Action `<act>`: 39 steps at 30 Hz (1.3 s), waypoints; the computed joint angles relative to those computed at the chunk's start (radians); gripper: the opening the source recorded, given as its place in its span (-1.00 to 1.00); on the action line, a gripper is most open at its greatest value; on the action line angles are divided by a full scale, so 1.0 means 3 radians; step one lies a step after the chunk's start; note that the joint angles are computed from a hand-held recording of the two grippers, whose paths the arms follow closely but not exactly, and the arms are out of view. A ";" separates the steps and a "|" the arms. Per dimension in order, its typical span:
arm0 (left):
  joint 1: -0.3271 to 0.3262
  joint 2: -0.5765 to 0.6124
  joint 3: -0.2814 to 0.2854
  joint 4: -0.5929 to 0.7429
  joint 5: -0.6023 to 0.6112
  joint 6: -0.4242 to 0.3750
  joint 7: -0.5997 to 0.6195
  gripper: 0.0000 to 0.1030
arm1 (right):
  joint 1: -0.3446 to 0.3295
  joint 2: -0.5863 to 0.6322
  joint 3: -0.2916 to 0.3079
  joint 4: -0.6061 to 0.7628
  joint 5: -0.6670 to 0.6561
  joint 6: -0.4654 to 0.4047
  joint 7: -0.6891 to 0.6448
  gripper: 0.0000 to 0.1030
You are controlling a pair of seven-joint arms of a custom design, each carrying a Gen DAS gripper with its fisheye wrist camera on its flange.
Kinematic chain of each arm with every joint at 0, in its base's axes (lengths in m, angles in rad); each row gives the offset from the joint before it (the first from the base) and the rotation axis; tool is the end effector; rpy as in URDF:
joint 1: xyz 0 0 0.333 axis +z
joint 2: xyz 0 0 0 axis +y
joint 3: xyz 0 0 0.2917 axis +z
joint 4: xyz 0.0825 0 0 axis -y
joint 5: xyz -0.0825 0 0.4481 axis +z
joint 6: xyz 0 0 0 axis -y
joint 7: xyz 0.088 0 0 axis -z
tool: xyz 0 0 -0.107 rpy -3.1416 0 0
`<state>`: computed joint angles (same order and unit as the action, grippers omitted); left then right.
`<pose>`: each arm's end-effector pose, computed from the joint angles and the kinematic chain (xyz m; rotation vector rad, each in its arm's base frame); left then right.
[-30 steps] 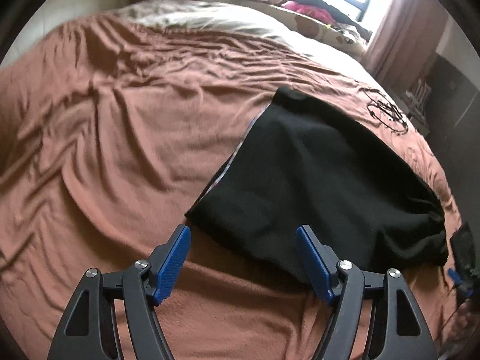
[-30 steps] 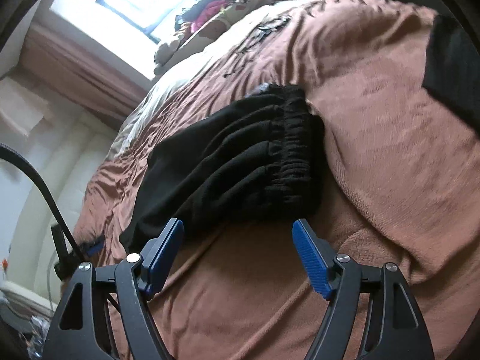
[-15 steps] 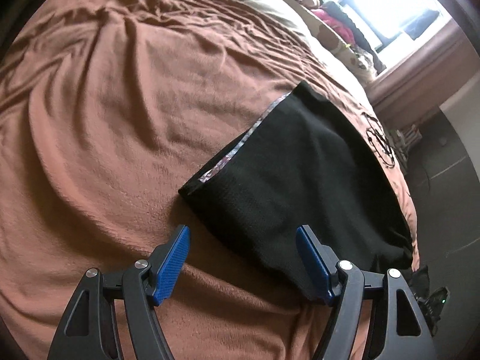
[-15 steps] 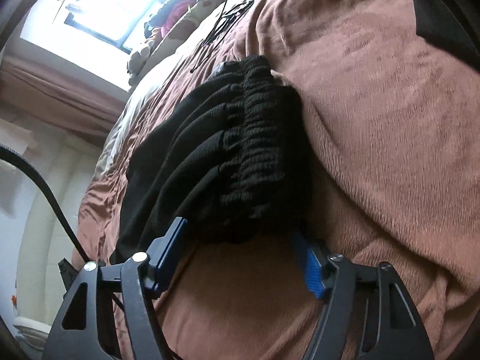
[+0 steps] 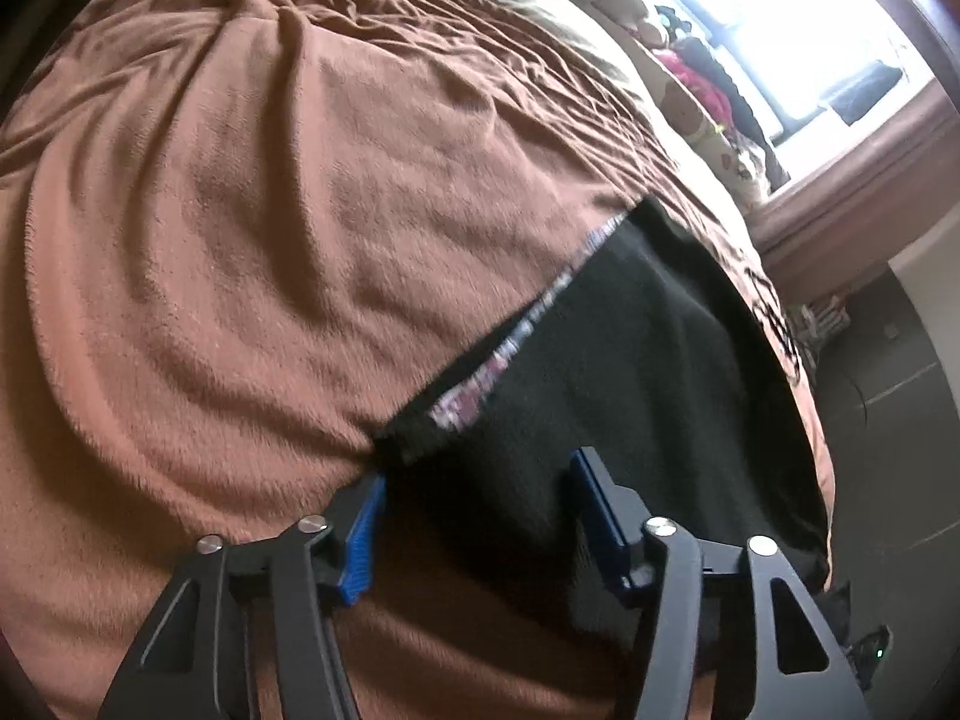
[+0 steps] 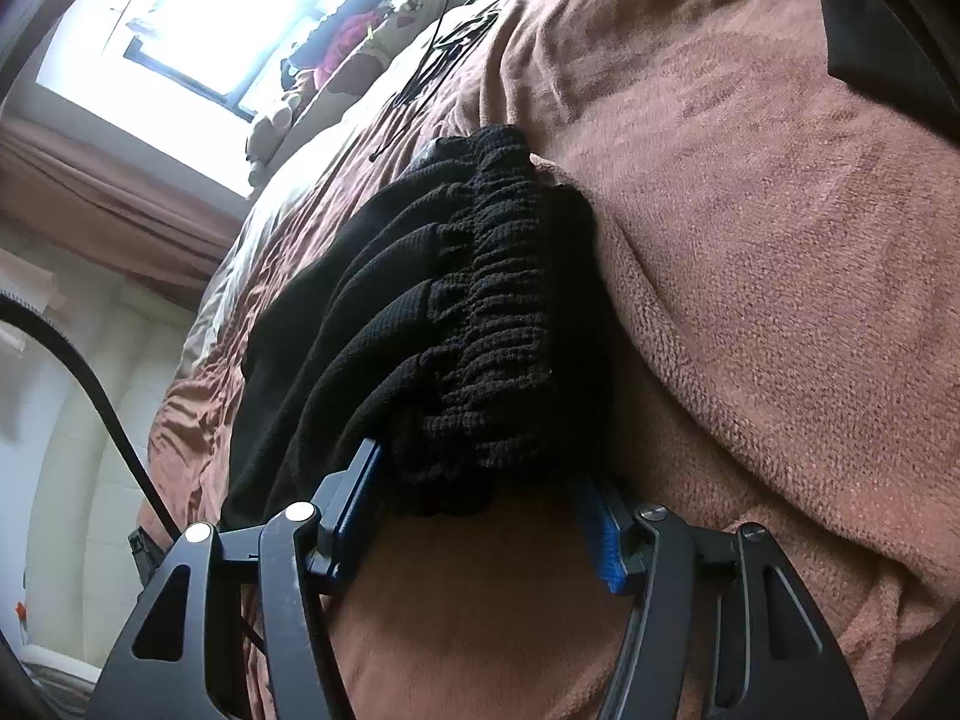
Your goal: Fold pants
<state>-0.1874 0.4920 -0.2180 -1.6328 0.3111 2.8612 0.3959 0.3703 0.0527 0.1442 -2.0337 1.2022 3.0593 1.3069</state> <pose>0.7105 -0.2978 0.3723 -2.4833 1.3587 -1.1134 0.5949 0.2507 0.4392 -1.1818 1.7518 0.0180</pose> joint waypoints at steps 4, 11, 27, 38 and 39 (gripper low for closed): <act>-0.0112 -0.0041 0.0175 -0.0051 0.0184 -0.0026 -0.0236 -0.56 | -0.0004 0.0038 0.0019 0.0031 0.0153 0.0082 -0.0095 -0.06; -0.0343 -0.0201 0.0413 -0.0091 0.0736 -0.0113 -0.0628 -0.81 | -0.0002 -0.0014 0.0043 0.0054 0.0736 0.0161 -0.0690 -0.64; -0.0266 -0.1222 0.0232 -0.1004 0.1331 -0.0049 -0.1350 -0.82 | 0.0142 -0.0533 -0.0105 -0.0376 0.0564 -0.0019 -0.0754 -0.72; -0.0106 -0.2422 -0.0123 -0.2193 0.1439 -0.0117 -0.2031 -0.82 | 0.0199 -0.0946 -0.0190 -0.0740 -0.0159 -0.0424 -0.0118 -0.72; -0.0107 -0.2507 -0.0155 -0.2257 0.1411 -0.0149 -0.2044 -0.82 | 0.0205 -0.0989 -0.0188 -0.0777 -0.0228 -0.0435 -0.0069 -0.72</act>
